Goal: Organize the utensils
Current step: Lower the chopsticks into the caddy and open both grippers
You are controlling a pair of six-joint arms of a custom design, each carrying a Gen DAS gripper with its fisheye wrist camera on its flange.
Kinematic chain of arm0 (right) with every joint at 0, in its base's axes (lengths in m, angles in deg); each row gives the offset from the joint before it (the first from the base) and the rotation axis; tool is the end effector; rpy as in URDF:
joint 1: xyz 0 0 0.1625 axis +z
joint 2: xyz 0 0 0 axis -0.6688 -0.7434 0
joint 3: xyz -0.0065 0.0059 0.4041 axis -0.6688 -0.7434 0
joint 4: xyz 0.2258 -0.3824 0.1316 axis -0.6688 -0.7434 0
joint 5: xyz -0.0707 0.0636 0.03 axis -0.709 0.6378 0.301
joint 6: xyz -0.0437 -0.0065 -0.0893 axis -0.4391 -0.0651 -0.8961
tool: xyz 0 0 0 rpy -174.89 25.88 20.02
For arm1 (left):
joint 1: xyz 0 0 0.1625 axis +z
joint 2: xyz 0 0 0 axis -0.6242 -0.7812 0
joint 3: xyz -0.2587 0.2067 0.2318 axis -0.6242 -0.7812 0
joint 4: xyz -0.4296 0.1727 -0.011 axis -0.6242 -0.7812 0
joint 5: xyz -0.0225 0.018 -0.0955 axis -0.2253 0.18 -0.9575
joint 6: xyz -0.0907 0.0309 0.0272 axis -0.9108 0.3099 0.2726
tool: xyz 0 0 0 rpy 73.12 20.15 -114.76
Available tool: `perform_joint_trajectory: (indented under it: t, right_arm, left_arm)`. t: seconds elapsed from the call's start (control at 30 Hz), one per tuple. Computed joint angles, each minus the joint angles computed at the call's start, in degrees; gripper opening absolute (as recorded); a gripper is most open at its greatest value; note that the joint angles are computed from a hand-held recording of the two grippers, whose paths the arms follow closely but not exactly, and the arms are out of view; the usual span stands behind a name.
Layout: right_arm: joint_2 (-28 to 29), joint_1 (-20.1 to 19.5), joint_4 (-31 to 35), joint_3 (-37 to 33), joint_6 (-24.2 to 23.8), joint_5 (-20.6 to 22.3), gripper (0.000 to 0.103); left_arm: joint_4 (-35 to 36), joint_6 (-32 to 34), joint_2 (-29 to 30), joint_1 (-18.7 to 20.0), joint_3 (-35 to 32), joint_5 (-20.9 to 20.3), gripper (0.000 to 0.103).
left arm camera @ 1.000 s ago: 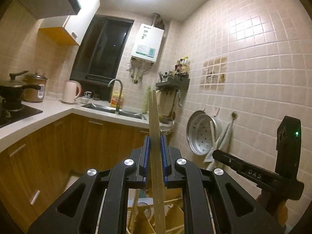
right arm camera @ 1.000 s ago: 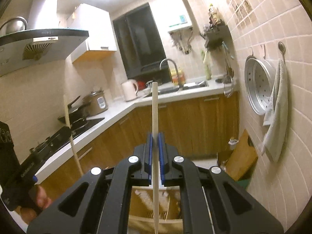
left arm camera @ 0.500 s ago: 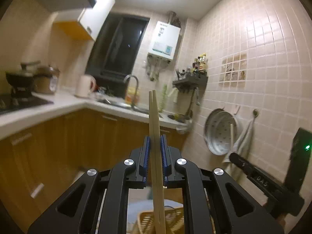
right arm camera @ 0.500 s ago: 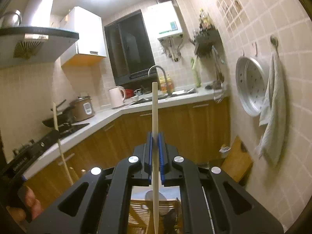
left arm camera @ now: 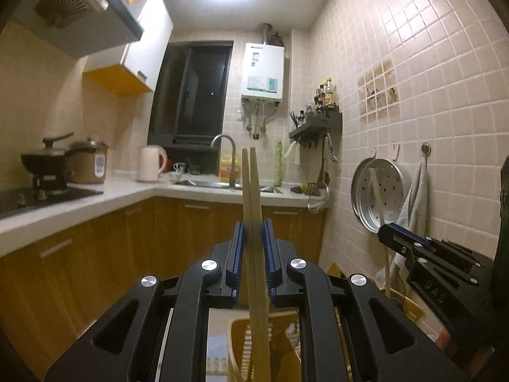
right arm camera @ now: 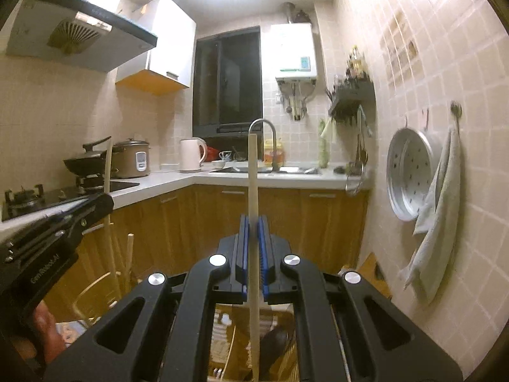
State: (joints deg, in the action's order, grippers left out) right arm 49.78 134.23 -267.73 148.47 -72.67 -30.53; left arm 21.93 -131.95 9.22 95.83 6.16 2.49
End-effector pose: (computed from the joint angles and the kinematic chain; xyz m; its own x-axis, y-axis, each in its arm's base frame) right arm 0.1455 -0.7733 0.2535 -0.7525 0.0757 0.6542 -0.6426 0.1330 -0.7545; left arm -0.3208 -0.7962 0.0831 -0.6972 0.4074 -0.5899 0.6732 0.0891 -0.7341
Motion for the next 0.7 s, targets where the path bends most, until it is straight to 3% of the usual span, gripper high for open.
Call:
perform_joint_trajectory:
  t: [0.03, 0.13, 0.2, 0.27, 0.43, 0.6, 0.7]
  right_arm:
    - [-0.91, -0.14, 0.48, 1.14, 1.03, 0.29, 0.005]
    - [-3.74, -0.33, 0.53, 4.79, 3.33, 0.30, 0.014]
    - [-5.75, -0.54, -0.51, 7.50, 4.87, 0.65, 0.034]
    - [-7.95, -0.67, -0.97, 10.14, 7.01, 0.99, 0.040]
    - [-13.60, -0.16, -0.13, 15.88, 11.37, 0.22, 0.040]
    - [-18.16, 1.55, 4.01, 19.63, 14.02, -3.46, 0.040]
    - [-19.73, 2.96, 6.26, 21.12, 14.42, -7.77, 0.040]
  left_arm:
    - [0.50, -0.92, -0.28, 0.13, 0.21, 0.14, 0.013]
    - [2.40, -2.70, -1.68, 0.35, 1.31, -0.05, 0.033]
    - [4.31, -3.74, -2.45, 0.51, 1.50, 0.38, 0.038]
    - [4.77, -4.61, -3.46, 0.55, 2.43, 0.46, 0.039]
    - [8.13, -7.86, -7.99, 0.48, 6.18, 3.06, 0.046]
    - [10.85, -7.23, -12.06, -0.86, 10.09, 3.80, 0.048]
    - [12.87, -6.70, -13.88, -1.88, 12.03, 3.51, 0.054]
